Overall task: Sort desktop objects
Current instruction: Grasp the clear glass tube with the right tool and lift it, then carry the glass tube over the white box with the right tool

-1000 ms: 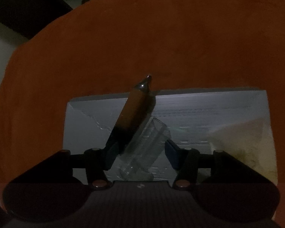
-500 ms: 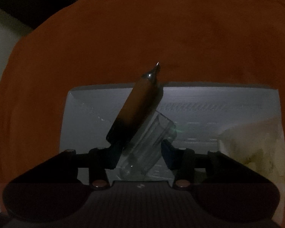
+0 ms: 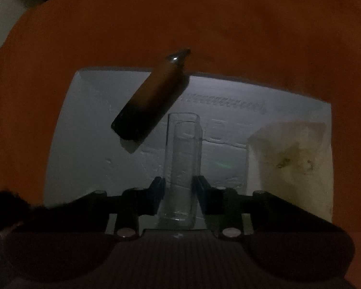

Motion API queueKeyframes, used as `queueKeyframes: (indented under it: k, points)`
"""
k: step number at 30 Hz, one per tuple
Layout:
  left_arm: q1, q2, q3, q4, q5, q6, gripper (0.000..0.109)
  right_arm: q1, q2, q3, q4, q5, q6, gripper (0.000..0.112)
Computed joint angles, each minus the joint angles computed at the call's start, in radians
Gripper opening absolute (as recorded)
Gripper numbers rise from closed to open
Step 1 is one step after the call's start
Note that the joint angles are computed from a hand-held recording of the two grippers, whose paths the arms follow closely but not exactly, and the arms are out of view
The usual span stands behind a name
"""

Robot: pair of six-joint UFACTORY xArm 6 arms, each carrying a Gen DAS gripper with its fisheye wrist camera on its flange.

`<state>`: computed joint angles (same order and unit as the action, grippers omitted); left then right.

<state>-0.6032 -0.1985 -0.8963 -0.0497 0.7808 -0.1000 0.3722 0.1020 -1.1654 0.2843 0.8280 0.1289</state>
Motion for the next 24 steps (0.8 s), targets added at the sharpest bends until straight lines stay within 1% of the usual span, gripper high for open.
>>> queueKeyframes:
  k: [4,7,13,15,18,20,21,22,23,24]
  points:
    - [0.012,0.014,-0.016,0.021,0.004,-0.057,0.015,0.006,-0.023,0.018,-0.023,-0.002,-0.038,0.033]
    - [0.008,0.014,-0.015,0.031,0.009,-0.096,0.015,0.003,-0.040,0.016,-0.035,0.049,-0.107,0.032]
    - [-0.005,0.007,-0.002,0.032,0.029,-0.150,0.015,0.001,-0.098,0.028,-0.064,0.167,-0.300,0.032]
    - [-0.013,0.009,0.000,0.034,0.022,-0.151,0.015,0.001,-0.113,0.037,-0.080,0.179,-0.315,0.032]
    - [-0.010,0.030,-0.007,0.022,0.015,-0.132,0.016,0.003,-0.118,0.040,-0.099,0.184,-0.302,0.032]
    - [-0.009,0.031,-0.007,0.036,0.013,-0.128,0.022,-0.002,-0.119,0.031,-0.095,0.193,-0.296,0.033]
    - [-0.007,0.023,0.000,0.046,0.002,-0.132,0.037,-0.007,-0.122,0.027,-0.092,0.200,-0.293,0.033]
    - [-0.004,0.013,0.009,0.055,-0.010,-0.138,0.055,-0.011,-0.125,0.024,-0.088,0.207,-0.290,0.034]
    - [0.002,0.001,0.018,0.053,-0.021,-0.138,0.060,-0.013,-0.130,0.022,-0.083,0.211,-0.285,0.039]
    - [0.011,-0.006,0.021,0.039,-0.029,-0.127,0.060,-0.014,-0.135,0.020,-0.079,0.216,-0.280,0.040]
